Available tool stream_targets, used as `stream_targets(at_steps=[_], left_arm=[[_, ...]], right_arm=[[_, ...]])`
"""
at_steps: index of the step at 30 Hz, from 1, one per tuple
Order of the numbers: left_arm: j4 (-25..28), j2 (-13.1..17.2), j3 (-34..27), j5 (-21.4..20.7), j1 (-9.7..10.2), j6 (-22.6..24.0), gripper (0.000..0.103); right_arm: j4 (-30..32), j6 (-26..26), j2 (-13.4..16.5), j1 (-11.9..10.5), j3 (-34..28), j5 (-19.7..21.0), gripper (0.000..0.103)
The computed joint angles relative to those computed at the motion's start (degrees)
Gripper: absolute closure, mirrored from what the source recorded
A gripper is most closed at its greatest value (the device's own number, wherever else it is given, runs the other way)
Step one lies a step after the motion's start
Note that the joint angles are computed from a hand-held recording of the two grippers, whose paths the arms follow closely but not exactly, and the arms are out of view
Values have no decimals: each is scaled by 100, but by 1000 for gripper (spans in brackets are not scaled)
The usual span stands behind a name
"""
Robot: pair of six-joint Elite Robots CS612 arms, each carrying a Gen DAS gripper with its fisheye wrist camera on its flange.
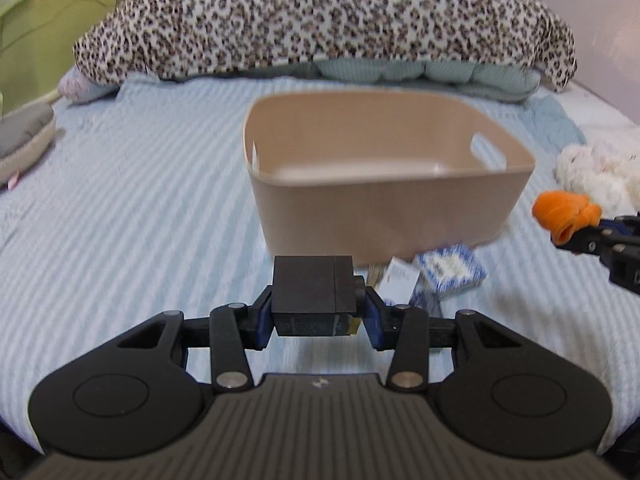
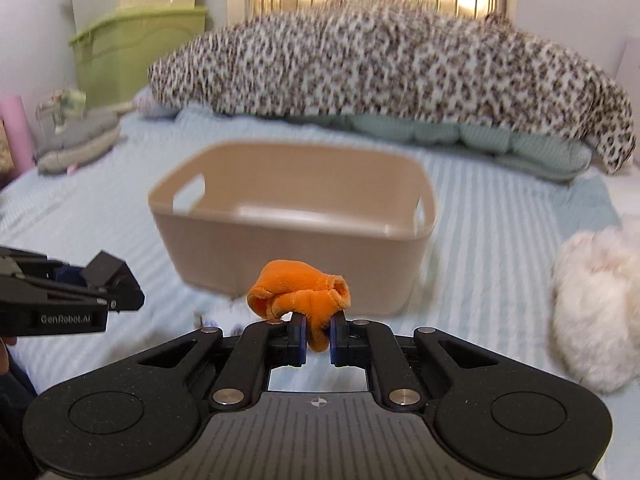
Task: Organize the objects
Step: 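Lift both items over the basket and release them inside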
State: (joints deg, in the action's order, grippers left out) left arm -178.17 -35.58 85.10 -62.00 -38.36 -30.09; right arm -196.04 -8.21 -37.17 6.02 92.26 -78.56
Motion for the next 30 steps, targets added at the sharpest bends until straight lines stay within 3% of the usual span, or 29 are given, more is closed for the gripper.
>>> stream_targets(at_steps=[7, 16, 23, 30], left_arm=[[-361, -1, -227, 371, 14, 432, 57], [-385, 319, -1030, 707, 135, 999, 57], [240, 759, -1862, 699, 250, 1031, 57], [1293, 1165, -2604, 456, 328, 1066, 57]], right_arm=[[-533, 180, -18, -41, -194, -22, 93], [-360, 250, 272, -5, -940, -137, 93], [164, 235, 618, 11, -1658, -308, 93], [1055, 0, 967, 102, -2308, -666, 93]])
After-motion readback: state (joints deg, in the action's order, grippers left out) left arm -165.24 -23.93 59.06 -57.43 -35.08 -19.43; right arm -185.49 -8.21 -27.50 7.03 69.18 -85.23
